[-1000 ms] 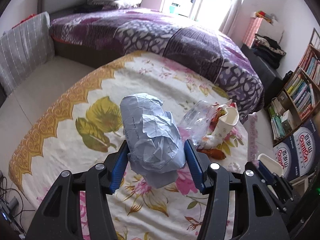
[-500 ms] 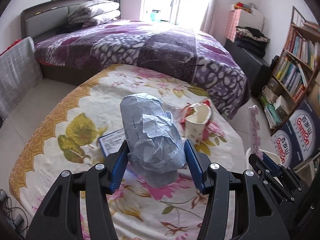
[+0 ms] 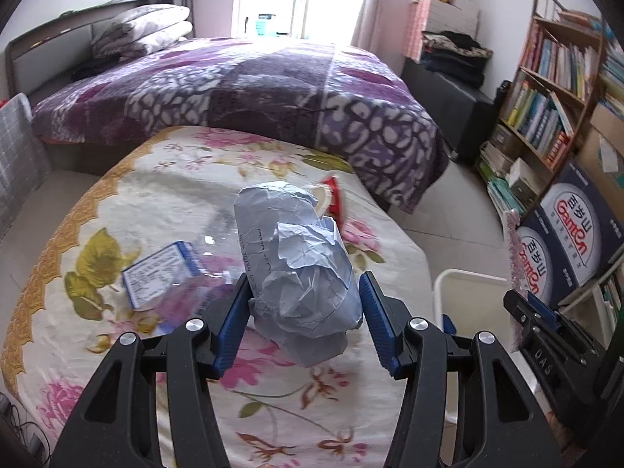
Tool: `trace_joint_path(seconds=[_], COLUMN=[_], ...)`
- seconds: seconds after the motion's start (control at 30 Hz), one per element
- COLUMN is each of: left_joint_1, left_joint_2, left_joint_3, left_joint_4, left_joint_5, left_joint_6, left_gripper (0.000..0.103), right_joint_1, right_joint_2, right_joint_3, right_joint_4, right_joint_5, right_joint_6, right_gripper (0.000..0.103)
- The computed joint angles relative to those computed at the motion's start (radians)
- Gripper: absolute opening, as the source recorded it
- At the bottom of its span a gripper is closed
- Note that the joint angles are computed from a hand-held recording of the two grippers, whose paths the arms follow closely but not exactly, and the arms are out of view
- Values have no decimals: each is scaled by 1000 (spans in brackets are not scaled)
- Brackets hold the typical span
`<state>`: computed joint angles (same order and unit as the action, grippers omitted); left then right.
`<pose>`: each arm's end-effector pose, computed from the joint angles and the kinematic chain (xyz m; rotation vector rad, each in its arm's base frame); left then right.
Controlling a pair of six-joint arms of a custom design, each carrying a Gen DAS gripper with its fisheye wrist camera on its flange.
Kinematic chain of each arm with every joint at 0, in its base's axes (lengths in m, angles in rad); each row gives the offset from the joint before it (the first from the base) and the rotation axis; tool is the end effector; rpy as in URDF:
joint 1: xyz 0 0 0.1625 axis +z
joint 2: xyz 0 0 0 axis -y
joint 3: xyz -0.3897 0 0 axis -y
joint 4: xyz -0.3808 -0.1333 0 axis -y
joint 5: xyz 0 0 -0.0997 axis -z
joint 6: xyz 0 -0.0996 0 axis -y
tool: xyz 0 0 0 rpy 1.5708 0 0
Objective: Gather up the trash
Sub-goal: 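Carry the pink foam strip over the white bin and open the right tool, then lower the paper ball over the white bin and open the left tool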
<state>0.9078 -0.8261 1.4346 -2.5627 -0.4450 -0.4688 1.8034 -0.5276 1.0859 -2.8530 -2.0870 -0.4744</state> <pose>-0.2457 -0.6773 0.2289 -0.0535 2.1599 -1.0769 0.2644 -0.7510 0.1581 0.6125 -2.3605 0.8348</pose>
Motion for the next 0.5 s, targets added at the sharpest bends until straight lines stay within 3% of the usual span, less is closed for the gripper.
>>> trace_joint_path(seconds=[0.07, 0.13, 0.17, 0.2, 0.5], left_joint_1=[-2, -2, -3, -3, -23], left_joint_2=[22, 41, 50, 61, 164], left_joint_3=[-24, -45, -58, -70, -177], left_joint_4=[0, 1, 1, 1, -8], left_joint_5=[-16, -36, -51, -65, -130], left_joint_6=[12, 21, 24, 29, 131], left_gripper=[55, 55, 55, 55, 55], right_joint_1=[-12, -24, -30, -35, -83], right_joint_2=[-7, -17, -25, -33, -100], right_joint_3=[-9, -13, -9, -1, 27], right_joint_4=[12, 15, -1, -20, -54], right_joint_5=[-17, -34, -43, -47, -57], right_joint_6=[26, 50, 57, 61, 127], right_gripper=[25, 40, 53, 56, 65])
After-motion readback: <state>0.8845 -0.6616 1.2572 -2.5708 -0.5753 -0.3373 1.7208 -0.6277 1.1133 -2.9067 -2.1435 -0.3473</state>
